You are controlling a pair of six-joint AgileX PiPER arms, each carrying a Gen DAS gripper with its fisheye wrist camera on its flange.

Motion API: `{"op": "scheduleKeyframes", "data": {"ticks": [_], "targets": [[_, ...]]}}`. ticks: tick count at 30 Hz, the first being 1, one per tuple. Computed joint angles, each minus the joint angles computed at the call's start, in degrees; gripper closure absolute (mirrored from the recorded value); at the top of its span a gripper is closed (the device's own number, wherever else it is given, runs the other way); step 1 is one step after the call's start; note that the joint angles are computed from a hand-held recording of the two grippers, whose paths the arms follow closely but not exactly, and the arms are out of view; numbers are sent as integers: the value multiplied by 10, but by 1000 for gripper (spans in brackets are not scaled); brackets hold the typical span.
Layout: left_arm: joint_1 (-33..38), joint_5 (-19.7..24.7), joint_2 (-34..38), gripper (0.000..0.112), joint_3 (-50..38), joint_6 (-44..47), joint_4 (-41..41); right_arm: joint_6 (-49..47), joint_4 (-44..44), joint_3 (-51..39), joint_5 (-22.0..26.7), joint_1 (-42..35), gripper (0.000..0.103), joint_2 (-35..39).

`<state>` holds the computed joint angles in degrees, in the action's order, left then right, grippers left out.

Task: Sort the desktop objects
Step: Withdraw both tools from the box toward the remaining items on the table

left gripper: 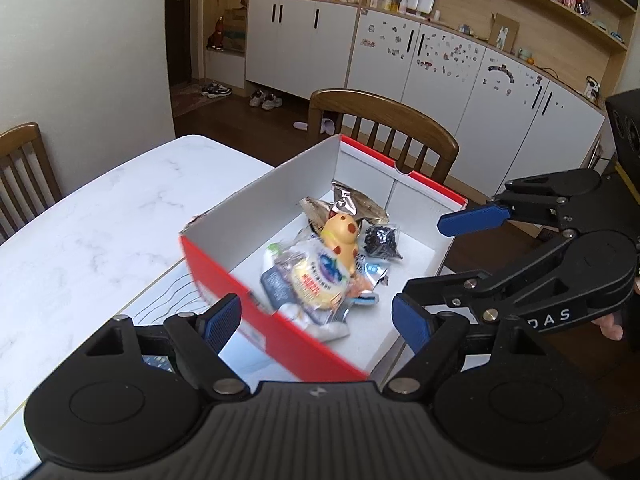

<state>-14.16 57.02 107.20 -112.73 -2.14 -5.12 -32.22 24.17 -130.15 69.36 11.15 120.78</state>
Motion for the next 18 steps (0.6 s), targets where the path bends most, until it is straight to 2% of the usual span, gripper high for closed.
{"op": "scheduleKeyframes", "data": {"ticks": [9, 18], "targets": [[37, -51, -115, 26, 157, 44, -27, 20, -12, 183, -98, 49, 26, -111], [95, -81, -196, 24, 275, 103, -77, 68, -30, 296, -150, 108, 23, -172]]}}
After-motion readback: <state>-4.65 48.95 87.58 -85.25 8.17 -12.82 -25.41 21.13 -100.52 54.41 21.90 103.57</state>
